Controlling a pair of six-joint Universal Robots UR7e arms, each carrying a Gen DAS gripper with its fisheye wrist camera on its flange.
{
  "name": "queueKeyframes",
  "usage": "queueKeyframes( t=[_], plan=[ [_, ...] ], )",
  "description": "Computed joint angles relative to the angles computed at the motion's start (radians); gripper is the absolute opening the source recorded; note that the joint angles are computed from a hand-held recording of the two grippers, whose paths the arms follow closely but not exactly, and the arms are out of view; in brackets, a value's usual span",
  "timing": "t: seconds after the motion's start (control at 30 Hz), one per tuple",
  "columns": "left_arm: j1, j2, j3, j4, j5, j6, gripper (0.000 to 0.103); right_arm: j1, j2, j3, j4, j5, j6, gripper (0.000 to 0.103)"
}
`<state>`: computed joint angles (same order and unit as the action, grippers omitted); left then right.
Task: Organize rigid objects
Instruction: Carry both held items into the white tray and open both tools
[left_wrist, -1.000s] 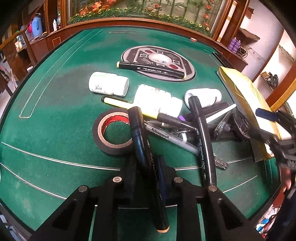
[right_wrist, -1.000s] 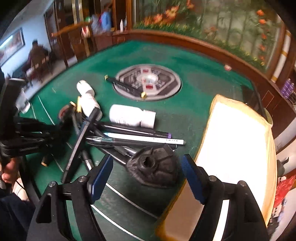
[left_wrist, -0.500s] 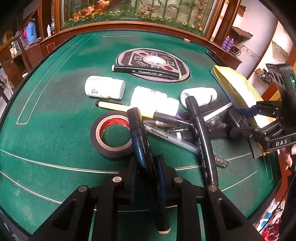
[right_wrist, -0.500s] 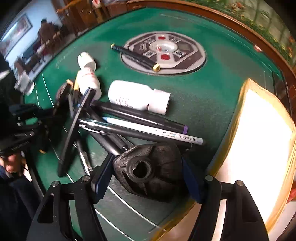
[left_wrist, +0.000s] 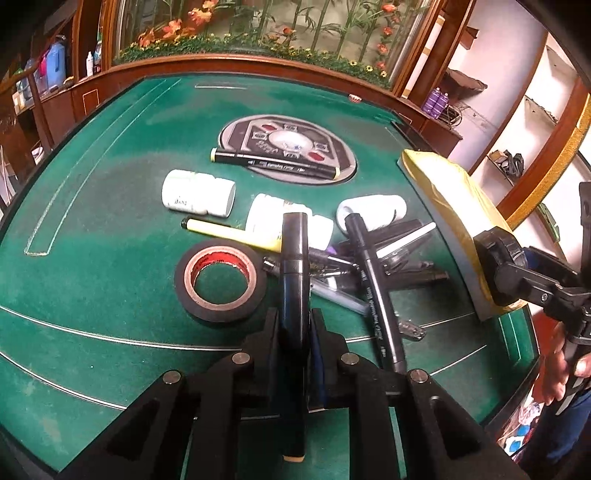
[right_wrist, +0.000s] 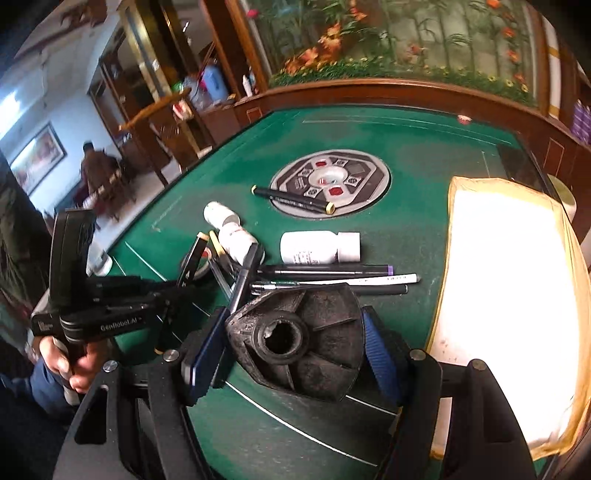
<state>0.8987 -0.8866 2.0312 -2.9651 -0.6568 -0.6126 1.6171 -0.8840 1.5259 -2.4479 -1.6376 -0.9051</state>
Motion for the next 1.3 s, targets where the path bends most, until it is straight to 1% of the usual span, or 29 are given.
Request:
queueKeyframes(
  t=[0.17, 0.23, 0.33, 0.5, 0.6, 0.67, 0.73, 0.87, 0.9, 1.0, 1.03, 1.07, 1.1, 1.17, 1.23, 1.3],
  plan=[
    [-0.018, 0.000, -0.022, 0.021, 0.004, 0.015, 0.015, -0.028, -0.031, 0.018, -0.025, 0.040, 0.021, 0.070],
    [-0.029, 0.010, -0.047, 0.034, 0.003, 0.036, 0.015, -0.041, -0.036, 0.012, -0.032, 0.053, 0.040, 0.070],
    [-0.039, 0.029, -0.086, 0.043, -0.016, 0.066, 0.015, -0.059, -0.044, -0.005, -0.040, 0.074, 0.070, 0.070],
    [-0.051, 0.092, -0.206, 0.074, -0.062, 0.141, 0.014, -0.072, -0.034, -0.072, -0.045, 0.080, 0.125, 0.070],
    [-0.055, 0.139, -0.289, 0.090, -0.080, 0.190, 0.014, -0.072, 0.001, -0.145, -0.046, 0.056, 0.180, 0.070],
    [-0.053, 0.175, -0.358, 0.117, -0.097, 0.221, 0.014, -0.072, 0.033, -0.201, -0.034, 0.038, 0.215, 0.070],
    [-0.045, 0.213, -0.431, 0.142, -0.131, 0.249, 0.014, -0.072, 0.076, -0.267, -0.037, 0.017, 0.262, 0.070],
    [-0.027, 0.280, -0.567, 0.213, -0.183, 0.279, 0.014, -0.067, 0.185, -0.433, 0.007, -0.040, 0.335, 0.070],
    [-0.018, 0.306, -0.617, 0.245, -0.201, 0.283, 0.014, -0.063, 0.212, -0.475, 0.027, -0.059, 0.346, 0.070],
    [0.010, 0.377, -0.765, 0.370, -0.255, 0.264, 0.014, -0.063, 0.293, -0.613, 0.088, -0.081, 0.398, 0.070],
    [0.018, 0.400, -0.809, 0.397, -0.265, 0.265, 0.014, -0.062, 0.325, -0.666, 0.110, -0.101, 0.414, 0.070],
    [0.026, 0.438, -0.879, 0.438, -0.264, 0.263, 0.014, -0.065, 0.353, -0.715, 0.130, -0.104, 0.434, 0.070],
    [0.032, 0.455, -0.913, 0.463, -0.266, 0.261, 0.014, -0.069, 0.373, -0.753, 0.151, -0.100, 0.453, 0.070],
    [0.047, 0.507, -1.009, 0.524, -0.271, 0.258, 0.014, -0.076, 0.403, -0.804, 0.173, -0.106, 0.468, 0.070],
    [0.062, 0.567, -1.116, 0.587, -0.264, 0.260, 0.014, -0.080, 0.417, -0.825, 0.175, -0.118, 0.459, 0.070],
    [0.076, 0.607, -1.189, 0.621, -0.269, 0.256, 0.014, -0.079, 0.424, -0.832, 0.152, -0.140, 0.438, 0.070]
  ],
)
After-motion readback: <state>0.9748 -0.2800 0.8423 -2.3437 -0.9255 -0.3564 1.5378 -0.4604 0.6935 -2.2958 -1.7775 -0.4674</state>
